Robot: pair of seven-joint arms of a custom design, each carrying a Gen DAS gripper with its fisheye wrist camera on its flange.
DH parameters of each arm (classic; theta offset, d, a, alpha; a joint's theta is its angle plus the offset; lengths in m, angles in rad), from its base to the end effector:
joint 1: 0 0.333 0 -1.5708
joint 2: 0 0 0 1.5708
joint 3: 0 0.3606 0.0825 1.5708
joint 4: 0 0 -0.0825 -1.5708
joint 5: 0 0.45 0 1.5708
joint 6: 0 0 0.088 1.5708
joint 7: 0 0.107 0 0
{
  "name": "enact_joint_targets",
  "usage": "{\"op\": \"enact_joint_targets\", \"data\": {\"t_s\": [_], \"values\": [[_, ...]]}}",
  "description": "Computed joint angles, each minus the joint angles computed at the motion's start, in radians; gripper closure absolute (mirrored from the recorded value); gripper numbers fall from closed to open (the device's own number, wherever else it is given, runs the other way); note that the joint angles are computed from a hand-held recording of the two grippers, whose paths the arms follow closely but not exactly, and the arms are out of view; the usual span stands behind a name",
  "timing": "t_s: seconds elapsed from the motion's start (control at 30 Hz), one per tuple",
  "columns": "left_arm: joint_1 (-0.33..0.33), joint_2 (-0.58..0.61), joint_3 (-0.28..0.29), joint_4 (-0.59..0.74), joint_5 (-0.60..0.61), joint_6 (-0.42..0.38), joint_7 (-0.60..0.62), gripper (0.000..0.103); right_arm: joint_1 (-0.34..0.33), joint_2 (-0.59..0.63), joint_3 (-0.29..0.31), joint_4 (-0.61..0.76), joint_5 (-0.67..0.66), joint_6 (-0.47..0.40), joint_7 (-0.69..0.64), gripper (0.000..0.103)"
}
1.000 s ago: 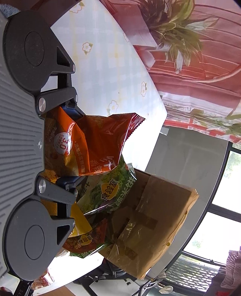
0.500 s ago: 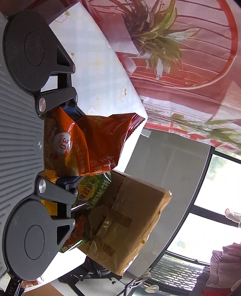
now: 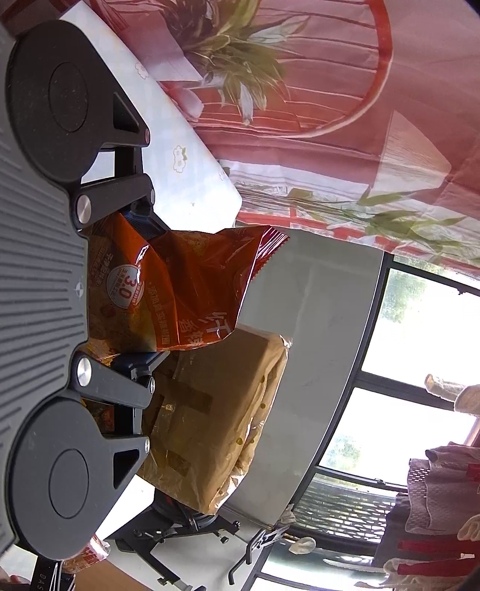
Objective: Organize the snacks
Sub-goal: 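Lift both held snacks over the cardboard box and open both tools to drop them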
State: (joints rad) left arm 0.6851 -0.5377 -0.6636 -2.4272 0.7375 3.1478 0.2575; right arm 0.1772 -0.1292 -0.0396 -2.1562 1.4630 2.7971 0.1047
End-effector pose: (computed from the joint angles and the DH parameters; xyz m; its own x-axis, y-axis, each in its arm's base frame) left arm 0.5012 -0.0957 0.5717 0.3035 -0.9294 0.2101 -0.3113 -0.3051 -0.9000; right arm 0.5959 0.0349 0.5238 0.4267 -0.8909 -0.1557 -0.4669 -0.0696 -0.8816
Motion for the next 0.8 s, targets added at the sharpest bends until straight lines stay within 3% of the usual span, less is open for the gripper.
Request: {"op": "enact_joint_targets", "data": {"t_s": [0.13, 0.27, 0.33, 0.53, 0.67, 0.8], "values": [[-0.012, 0.050, 0.016, 0.050, 0.012, 0.014, 0.042, 0.040, 0.001, 0.012, 0.002, 0.040, -0.019, -0.018, 0.029, 0.024], [-0.081, 0.142, 0.072, 0.133, 0.022, -0.019, 0.092, 0.040, 0.005, 0.031, 0.007, 0.107, -0.033, -0.046, 0.023, 0.024], [-0.076, 0.179, 0.070, 0.178, 0.058, -0.024, 0.083, 0.040, 0.004, 0.049, 0.010, 0.153, -0.052, -0.070, 0.040, 0.024], [-0.005, 0.280, 0.007, 0.329, 0.231, -0.035, 0.003, 0.040, -0.004, 0.135, 0.032, 0.329, -0.073, -0.114, 0.033, 0.024], [0.035, 0.386, -0.054, 0.466, 0.413, -0.081, -0.097, 0.040, -0.014, 0.223, 0.060, 0.466, -0.124, -0.126, 0.060, 0.024], [-0.004, 0.521, -0.065, 0.606, 0.551, -0.153, -0.132, 0.040, -0.031, 0.343, 0.100, 0.629, -0.214, -0.126, 0.174, 0.024]]}}
